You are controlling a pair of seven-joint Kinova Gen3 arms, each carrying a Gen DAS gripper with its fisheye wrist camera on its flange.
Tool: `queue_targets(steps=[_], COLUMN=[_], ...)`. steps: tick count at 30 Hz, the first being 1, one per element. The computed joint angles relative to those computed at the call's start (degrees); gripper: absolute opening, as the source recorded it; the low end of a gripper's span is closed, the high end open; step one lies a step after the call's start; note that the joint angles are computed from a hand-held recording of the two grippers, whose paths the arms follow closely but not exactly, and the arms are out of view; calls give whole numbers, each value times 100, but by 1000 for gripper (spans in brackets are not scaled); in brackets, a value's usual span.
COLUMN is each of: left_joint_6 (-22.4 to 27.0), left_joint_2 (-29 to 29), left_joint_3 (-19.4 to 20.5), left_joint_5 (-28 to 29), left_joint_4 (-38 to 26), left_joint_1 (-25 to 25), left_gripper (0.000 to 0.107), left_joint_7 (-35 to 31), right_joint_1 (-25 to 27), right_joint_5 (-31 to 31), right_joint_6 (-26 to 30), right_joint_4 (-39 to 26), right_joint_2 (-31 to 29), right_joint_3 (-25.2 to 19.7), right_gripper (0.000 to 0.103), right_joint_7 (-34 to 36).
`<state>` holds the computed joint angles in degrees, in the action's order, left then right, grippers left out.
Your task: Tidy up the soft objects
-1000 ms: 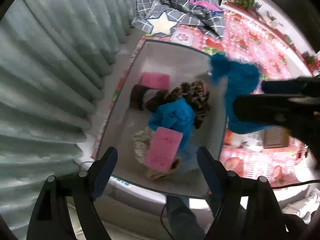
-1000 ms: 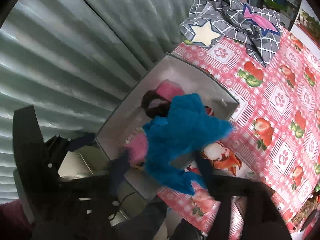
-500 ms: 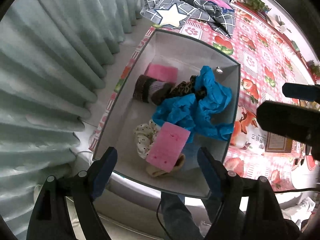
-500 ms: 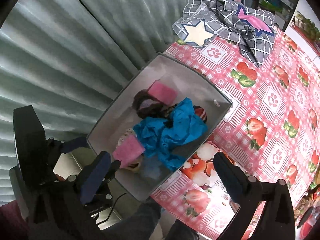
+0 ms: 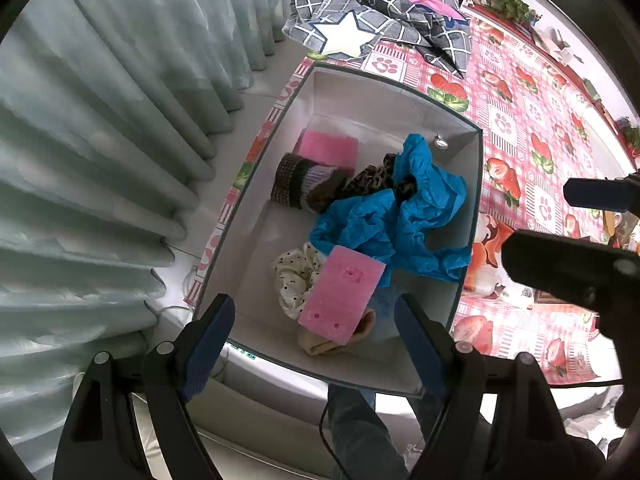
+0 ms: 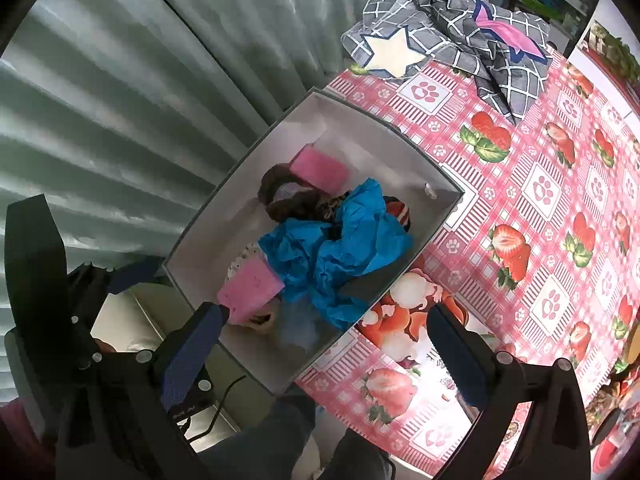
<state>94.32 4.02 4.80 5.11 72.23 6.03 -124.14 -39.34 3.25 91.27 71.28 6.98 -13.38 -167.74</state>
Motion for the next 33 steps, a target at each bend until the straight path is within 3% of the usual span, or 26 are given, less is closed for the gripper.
queue_targets(steps=[30, 33], left_joint_6=[72, 64], left_joint_2=[-22, -56], left_joint_3=[-42, -139], left_joint_5=[52, 410], left_joint_4=[-67, -52], left_joint_1=[-96, -256], left_gripper=[85, 85], left_joint_7=[-249, -417], right_joint_1=[-143, -158], right_joint_5=[40, 33], right_joint_6=[270, 303], right_joint_4=[-293, -353], right_joint_2=[154, 191], right_joint_3=[27, 40], right_gripper=[103, 103], right_joint_7=[-43, -49])
